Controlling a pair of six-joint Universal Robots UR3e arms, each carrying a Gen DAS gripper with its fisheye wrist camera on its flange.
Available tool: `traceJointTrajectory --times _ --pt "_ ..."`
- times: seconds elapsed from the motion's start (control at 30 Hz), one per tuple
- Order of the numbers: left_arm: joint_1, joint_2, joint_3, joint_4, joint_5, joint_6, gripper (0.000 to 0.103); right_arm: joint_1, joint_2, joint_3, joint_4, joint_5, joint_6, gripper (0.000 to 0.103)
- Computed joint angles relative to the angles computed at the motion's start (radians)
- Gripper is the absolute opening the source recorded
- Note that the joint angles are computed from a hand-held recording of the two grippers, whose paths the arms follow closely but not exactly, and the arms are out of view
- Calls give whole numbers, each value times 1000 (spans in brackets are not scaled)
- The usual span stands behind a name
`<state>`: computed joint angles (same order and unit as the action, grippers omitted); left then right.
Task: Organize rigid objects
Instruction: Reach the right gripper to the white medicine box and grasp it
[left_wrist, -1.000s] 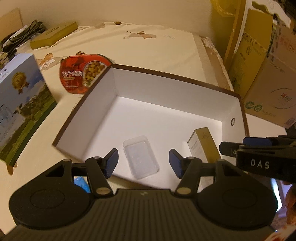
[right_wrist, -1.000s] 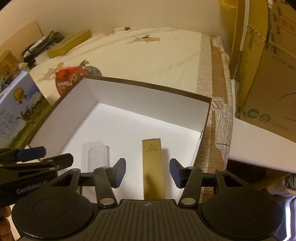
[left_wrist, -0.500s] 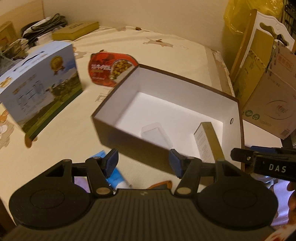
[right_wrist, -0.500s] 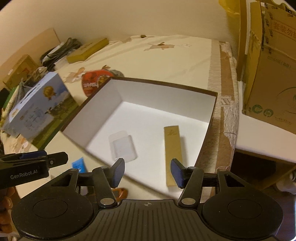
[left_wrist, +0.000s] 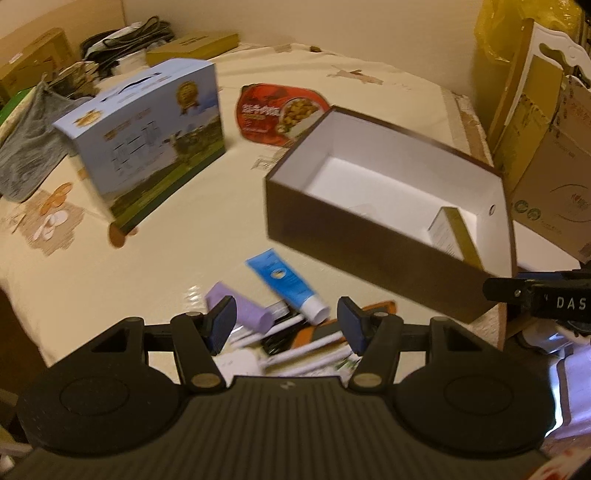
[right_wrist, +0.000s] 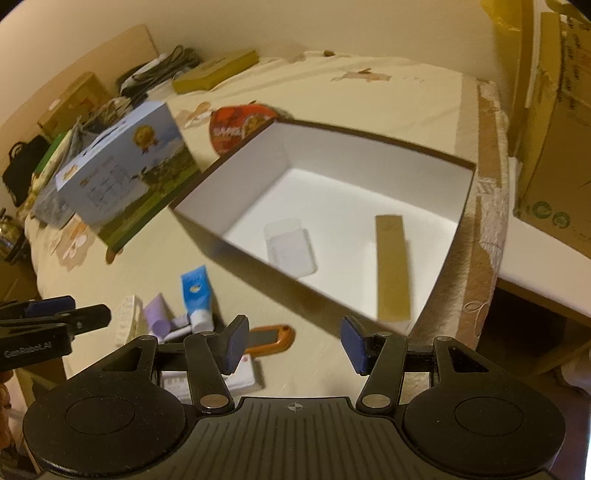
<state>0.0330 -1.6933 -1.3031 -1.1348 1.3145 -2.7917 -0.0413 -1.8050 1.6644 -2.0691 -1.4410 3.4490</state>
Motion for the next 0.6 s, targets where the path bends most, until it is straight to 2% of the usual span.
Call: traceJointTrajectory --times 0.37,0.6 --pt "135 160 -241 8 0 92 56 81 40 50 -16 35 14 52" --pt "174 167 -323 34 5 126 56 126 87 70 -43 29 28 52"
